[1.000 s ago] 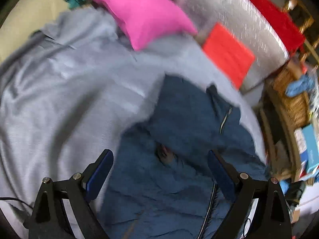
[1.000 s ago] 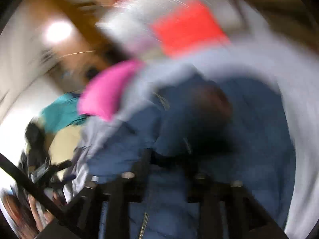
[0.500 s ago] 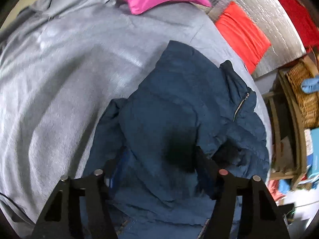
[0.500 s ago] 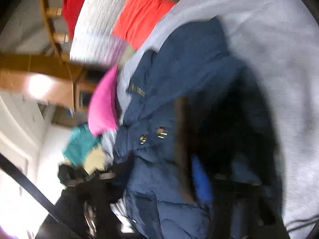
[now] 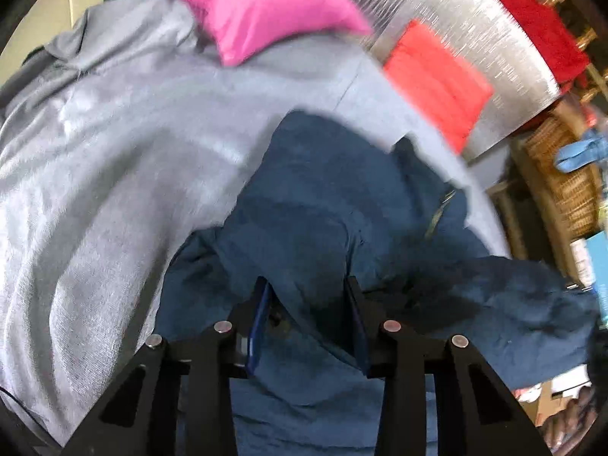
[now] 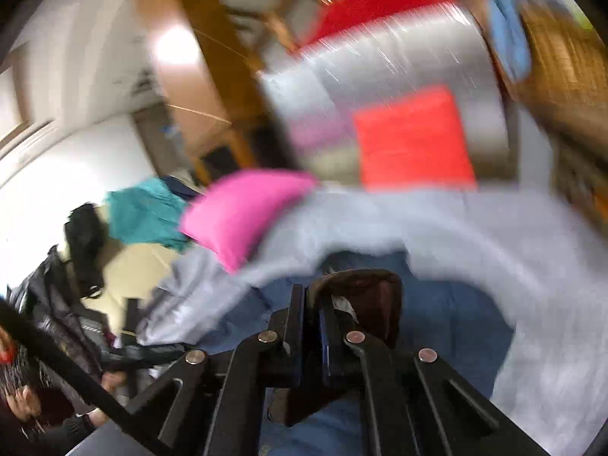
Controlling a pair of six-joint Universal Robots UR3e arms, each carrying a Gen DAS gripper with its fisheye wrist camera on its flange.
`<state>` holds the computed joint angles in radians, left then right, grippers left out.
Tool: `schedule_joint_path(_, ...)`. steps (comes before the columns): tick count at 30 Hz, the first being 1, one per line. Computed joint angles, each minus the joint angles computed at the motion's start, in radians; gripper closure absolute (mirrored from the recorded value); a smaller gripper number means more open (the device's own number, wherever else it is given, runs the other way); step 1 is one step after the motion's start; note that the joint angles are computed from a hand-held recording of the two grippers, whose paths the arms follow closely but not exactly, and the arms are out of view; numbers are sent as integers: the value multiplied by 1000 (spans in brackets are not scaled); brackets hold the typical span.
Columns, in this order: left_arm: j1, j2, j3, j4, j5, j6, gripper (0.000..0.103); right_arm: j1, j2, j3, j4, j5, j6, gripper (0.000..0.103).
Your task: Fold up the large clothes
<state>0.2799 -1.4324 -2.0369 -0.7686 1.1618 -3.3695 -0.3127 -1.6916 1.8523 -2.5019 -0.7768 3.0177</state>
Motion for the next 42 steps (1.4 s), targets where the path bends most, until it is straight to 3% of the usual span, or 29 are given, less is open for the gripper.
schedule_joint_path(1, -10, -34, 22, -29, 15, 6, 54, 8, 69, -44, 125, -58, -32, 96)
schedule_joint_path(2, -13, -57, 37, -58, 18, 8, 42, 25, 130, -100, 231, -129, -44, 95)
schedule_joint_path(4, 29, -20, 15, -84, -27, 24, 38, 63, 284, -228, 437, -295, -30, 92)
schedule_joint_path(7, 74, 76, 23, -138, -26, 8, 35, 42, 276, -216, 451, -293, -13, 83)
schedule_joint_path(8, 70, 94, 34, -141, 9, -7, 32, 40, 260, -214, 439, -296, -16, 66)
schedule_joint_path(9, 51, 102, 68, -159, 76, -9, 29, 20, 228, -199, 437, -276, -20, 31)
schedule_joint_path(10, 24, 91, 97, -158, 131, -10, 29, -15, 189, -160, 424, -225, -23, 24)
schedule_joint_path(14, -58, -98, 292, -190, 227, 90, 29, -107, 149, -113, 502, -76, -103, 25)
schedule_joint_path(16, -98, -193, 341, -135, 270, 96, 29, -57, 231, -164, 464, -132, -58, 39)
schedule_joint_path(17, -109, -229, 363, -122, 273, 110, 29, -4, 303, -221, 436, -165, -23, 56)
schedule_joint_path(19, -127, -314, 395, -79, 242, 118, 30, 78, 384, -286, 400, -235, 25, 69)
schedule_joint_path(20, -124, -312, 357, -36, 234, 116, 45, 122, 414, -310, 372, -290, 49, 85)
schedule_joint_path(21, -124, -317, 334, -4, 239, 102, 61, 169, 426, -329, 341, -377, 66, 94)
schedule_joint_path(24, -85, -274, 296, 2, 175, 74, 85, 148, 304, -260, 224, -370, 114, 97)
schedule_joint_path(28, 49, -160, 161, 148, 4, 10, 86, 104, 248, -244, 28, -309, 154, 98)
schedule_joint_path(31, -10, -289, 248, 70, 98, -10, 77, 182, 375, -366, 61, -433, 148, 98)
schedule_joint_path(33, -4, -309, 210, 118, 94, -38, 54, 224, 475, -449, 182, -553, 142, 97)
schedule_joint_path(34, 3, -304, 209, 111, 96, -43, 48, 222, 509, -473, 239, -565, 143, 97)
schedule_joint_path(35, 14, -293, 223, 71, 97, -43, 32, 208, 523, -469, 271, -552, 149, 97)
schedule_joint_path(36, 39, -269, 224, 39, 81, -51, 28, 192, 528, -464, 296, -530, 153, 96)
schedule_joint_path(39, 109, -187, 171, 33, 20, -50, 26, 160, 469, -411, 280, -483, 154, 87)
schedule_joint_path(40, 99, -183, 168, 47, 53, -45, 24, 144, 450, -382, 258, -460, 154, 83)
schedule_joint_path(42, 46, -213, 201, 40, 164, -16, 21, 124, 461, -377, 262, -398, 157, 64)
